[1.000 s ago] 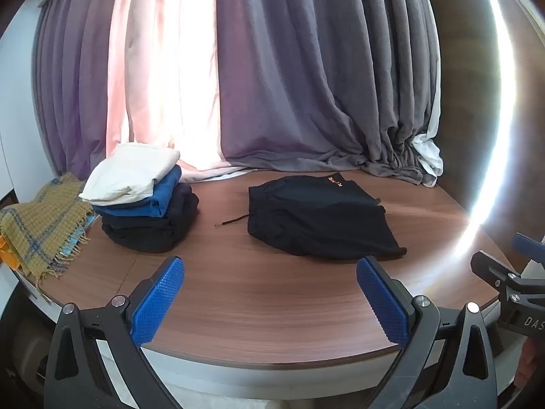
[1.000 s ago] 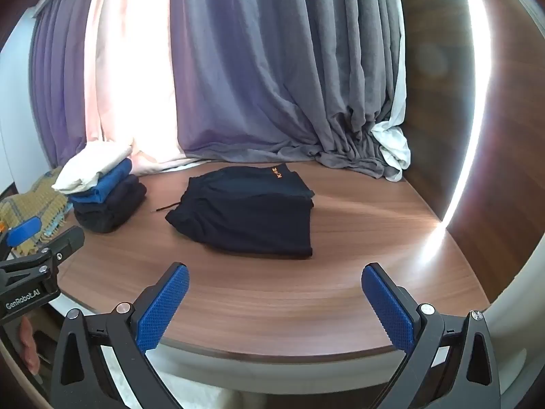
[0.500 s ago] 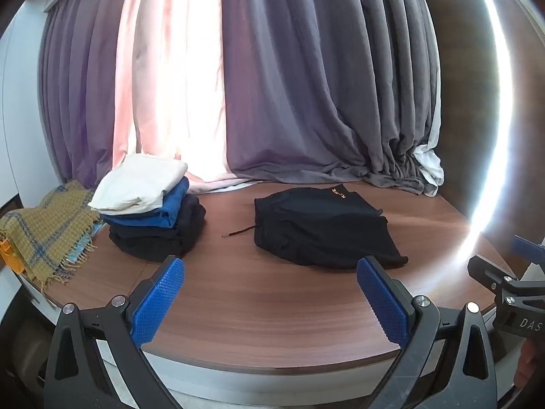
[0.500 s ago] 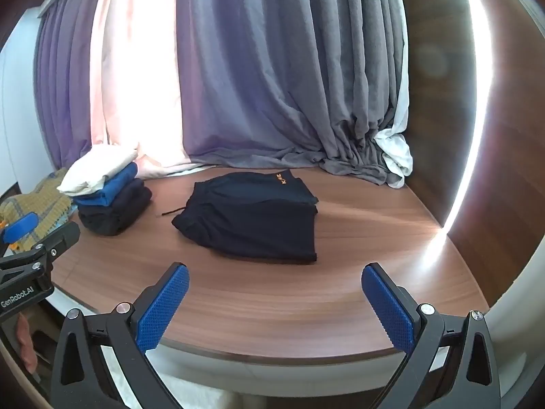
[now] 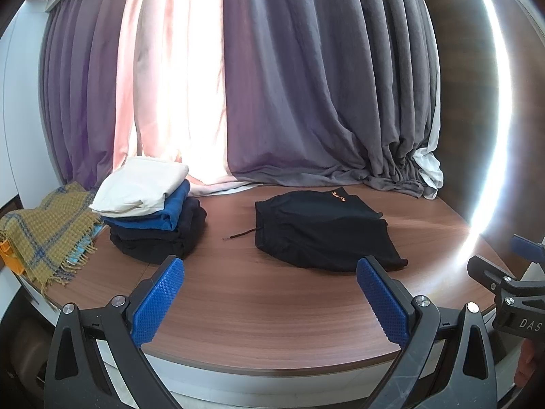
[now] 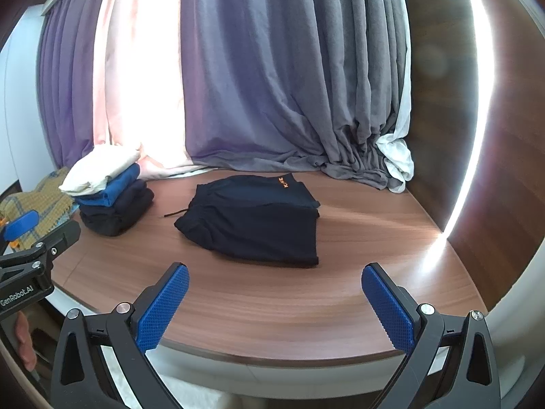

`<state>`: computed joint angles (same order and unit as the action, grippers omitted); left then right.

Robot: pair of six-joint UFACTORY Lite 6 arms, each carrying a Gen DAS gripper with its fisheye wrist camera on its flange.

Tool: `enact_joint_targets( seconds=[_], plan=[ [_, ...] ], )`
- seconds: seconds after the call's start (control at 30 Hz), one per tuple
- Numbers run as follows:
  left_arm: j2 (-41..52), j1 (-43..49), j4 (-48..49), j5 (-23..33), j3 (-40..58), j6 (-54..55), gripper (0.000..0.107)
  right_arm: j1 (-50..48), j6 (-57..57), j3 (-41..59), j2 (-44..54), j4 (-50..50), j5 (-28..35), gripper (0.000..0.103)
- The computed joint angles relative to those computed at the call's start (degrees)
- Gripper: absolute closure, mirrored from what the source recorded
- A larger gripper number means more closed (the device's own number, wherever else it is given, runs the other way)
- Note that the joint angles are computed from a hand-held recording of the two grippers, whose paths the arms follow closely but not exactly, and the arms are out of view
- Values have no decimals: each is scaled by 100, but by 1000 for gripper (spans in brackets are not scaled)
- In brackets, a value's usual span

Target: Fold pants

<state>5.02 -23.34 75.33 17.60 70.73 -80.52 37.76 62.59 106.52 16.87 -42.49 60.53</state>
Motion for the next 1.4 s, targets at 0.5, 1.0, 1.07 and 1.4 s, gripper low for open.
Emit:
enact_joint_targets(
  seconds=[0.5, 1.0, 1.07, 1.4],
  plan=[
    [-12, 45, 125, -86, -2, -103, 4, -66, -200, 77, -3, 117, -71, 0],
    [65, 48, 57, -93, 109, -10, 4, -82, -191, -33, -64, 127, -153, 0],
    [55, 49, 85, -94, 92, -41, 4, -83, -191, -37, -65, 129, -157, 0],
    [61, 70, 106, -117, 92, -43, 4, -104, -197, -44, -57, 149, -185, 0]
  ],
)
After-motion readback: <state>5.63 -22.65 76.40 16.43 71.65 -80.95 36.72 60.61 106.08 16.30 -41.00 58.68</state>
